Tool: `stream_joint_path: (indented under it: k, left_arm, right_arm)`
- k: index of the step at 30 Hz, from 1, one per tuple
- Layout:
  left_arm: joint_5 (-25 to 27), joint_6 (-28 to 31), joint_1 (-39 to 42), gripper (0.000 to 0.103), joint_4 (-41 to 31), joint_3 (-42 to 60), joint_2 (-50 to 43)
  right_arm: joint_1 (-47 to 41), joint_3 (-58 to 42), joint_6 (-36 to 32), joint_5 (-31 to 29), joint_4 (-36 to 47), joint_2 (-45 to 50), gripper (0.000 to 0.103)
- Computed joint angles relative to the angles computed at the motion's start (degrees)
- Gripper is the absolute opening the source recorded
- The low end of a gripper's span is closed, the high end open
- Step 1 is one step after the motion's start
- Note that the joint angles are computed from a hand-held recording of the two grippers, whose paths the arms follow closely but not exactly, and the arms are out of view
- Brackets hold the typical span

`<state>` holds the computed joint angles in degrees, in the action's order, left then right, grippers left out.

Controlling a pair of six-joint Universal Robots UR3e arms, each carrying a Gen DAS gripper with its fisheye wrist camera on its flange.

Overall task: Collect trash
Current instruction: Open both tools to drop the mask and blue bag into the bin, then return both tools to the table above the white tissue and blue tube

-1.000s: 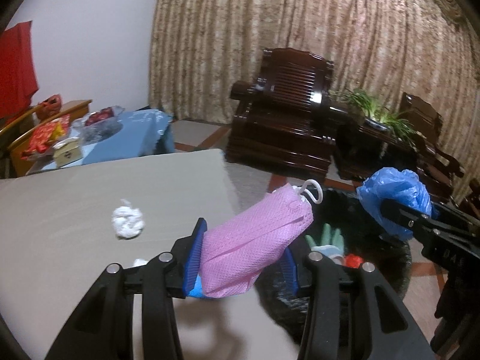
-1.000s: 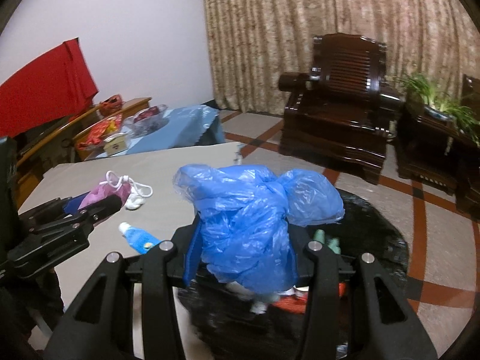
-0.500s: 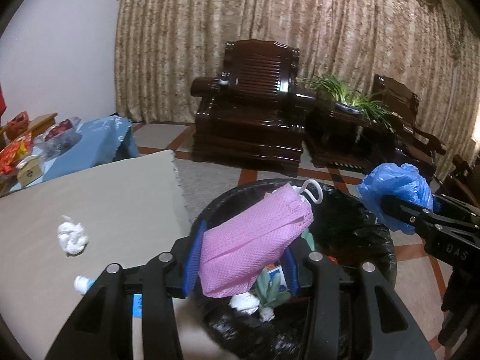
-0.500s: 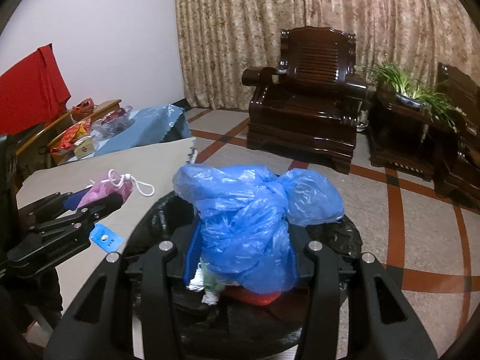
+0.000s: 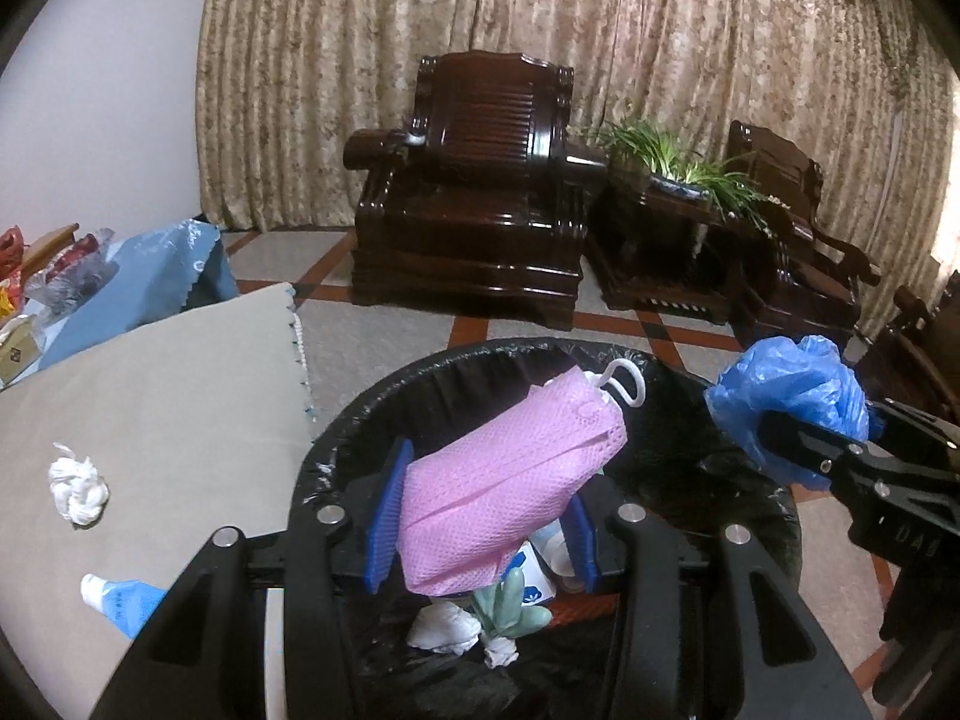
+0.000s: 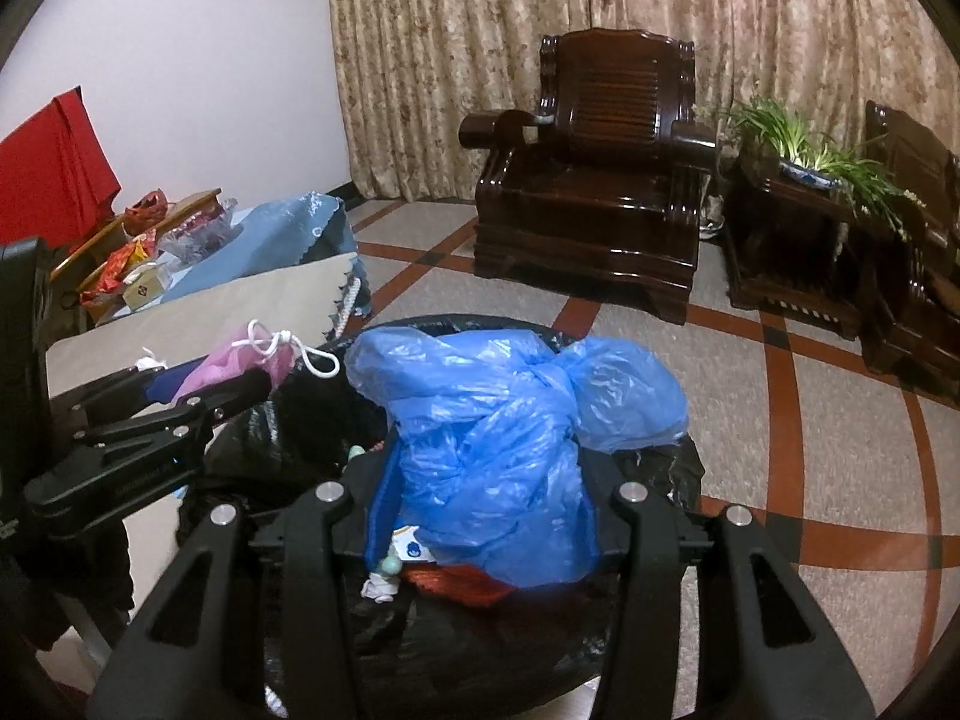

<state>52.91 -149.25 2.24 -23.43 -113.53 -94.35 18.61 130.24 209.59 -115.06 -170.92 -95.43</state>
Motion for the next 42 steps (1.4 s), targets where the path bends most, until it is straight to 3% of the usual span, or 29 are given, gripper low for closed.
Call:
stream_joint_path:
  k: [9, 11, 13, 18, 22, 29, 35, 42]
  left_arm:
    - [1.7, -0.3, -1.6, 0.047, -0.4, 2.6, -3.6]
    - [1.8, 0.2, -1.7, 0.055, -1.5, 3.1, -3.8]
    - [0.9, 1.7, -1.2, 0.066, -3.8, 3.4, -3.7]
    - [-0.8, 5.4, 1.3, 0.082, -8.2, 2.4, -1.7]
    - [-2.6, 8.8, 4.5, 0.086, -10.5, -0.5, 1.6]
    - [-7.6, 14.3, 15.8, 0.097, -15.2, -7.0, 11.9]
    - [-9.9, 18.5, 26.7, 0.097, -23.0, -8.3, 18.6]
    - [-12.7, 24.4, 38.6, 0.097, -28.0, -8.0, 20.1]
  right_arm:
    - [-3.7, 2.7, -1.7, 4.2, -3.9, 1.7, 0.048]
    - [-3.9, 2.8, -1.4, 4.2, -3.9, 1.9, 0.070]
    - [-3.6, 2.9, -1.5, 3.9, -3.7, 2.0, 0.071]
    - [-2.6, 4.2, -0.9, 2.2, -2.6, 0.5, 0.082]
    - [-1.0, 5.5, 0.2, -0.4, -1.9, -1.9, 0.091]
    - [3.4, 2.8, 2.7, -3.6, -0.7, -2.4, 0.098]
    - [7.9, -4.1, 4.3, -5.8, 0.7, 1.9, 0.098]
    - [12.3, -16.9, 2.3, -4.9, 1.8, 12.2, 0.098]
